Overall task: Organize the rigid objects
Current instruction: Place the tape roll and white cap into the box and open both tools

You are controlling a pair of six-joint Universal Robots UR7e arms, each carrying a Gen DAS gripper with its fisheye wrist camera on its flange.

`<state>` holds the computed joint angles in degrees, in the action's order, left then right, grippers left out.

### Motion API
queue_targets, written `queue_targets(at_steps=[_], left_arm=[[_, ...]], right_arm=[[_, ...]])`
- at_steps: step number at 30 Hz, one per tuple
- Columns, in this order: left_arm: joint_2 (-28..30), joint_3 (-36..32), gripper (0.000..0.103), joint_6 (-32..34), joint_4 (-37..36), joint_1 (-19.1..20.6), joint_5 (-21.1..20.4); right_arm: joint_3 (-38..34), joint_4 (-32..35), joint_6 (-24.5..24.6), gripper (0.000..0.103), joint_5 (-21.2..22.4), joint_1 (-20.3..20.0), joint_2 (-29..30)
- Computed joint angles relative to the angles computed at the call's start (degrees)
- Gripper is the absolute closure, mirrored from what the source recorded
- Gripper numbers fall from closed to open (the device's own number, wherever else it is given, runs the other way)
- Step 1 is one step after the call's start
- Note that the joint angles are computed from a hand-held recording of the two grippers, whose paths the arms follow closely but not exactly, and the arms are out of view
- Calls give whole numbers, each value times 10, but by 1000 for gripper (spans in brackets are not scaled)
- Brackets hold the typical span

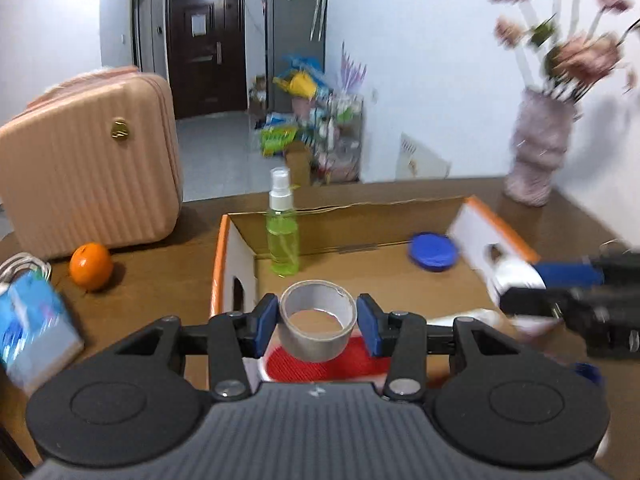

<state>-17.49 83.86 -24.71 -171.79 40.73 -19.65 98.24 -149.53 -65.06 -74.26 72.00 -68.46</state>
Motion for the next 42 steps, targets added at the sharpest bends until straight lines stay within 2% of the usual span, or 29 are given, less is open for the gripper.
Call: queue_targets(at_steps=[3, 5, 8, 12, 15, 18, 25, 30, 34, 37, 42], left_arm=[[6, -52, 59, -3, 70, 43, -13], [8, -77, 59, 13, 76, 66, -41], [11, -111, 58, 13, 123, 92, -63], [20, -137, 56, 18, 138, 109, -61], [22, -135, 46, 55, 102, 109, -76], [21, -134, 45, 52, 110, 105, -66], [-23, -72, 45, -7, 118, 70, -51], [-66, -16, 42, -71, 149, 14, -14], [-95, 34, 34, -109, 153, -40, 17], [-107, 76, 31, -117, 122, -78, 34], [-121, 119, 24, -263, 251, -135, 95]], right_arm=[[-116, 32, 54, 64, -77, 54, 107], [-204, 80, 90, 64, -129, 82, 179], [-302, 129, 116, 64, -174, 104, 259], [-403, 196, 142, 62, -201, 117, 334], [-427, 199, 158, 59, -204, 118, 356], [-420, 181, 166, 58, -200, 118, 358], [-349, 131, 141, 57, -199, 119, 292], [-268, 84, 115, 48, -194, 117, 203], [-182, 44, 92, 37, -161, 107, 109], [-114, 11, 60, 31, -122, 90, 37], [-28, -4, 25, 27, -53, 51, -71]])
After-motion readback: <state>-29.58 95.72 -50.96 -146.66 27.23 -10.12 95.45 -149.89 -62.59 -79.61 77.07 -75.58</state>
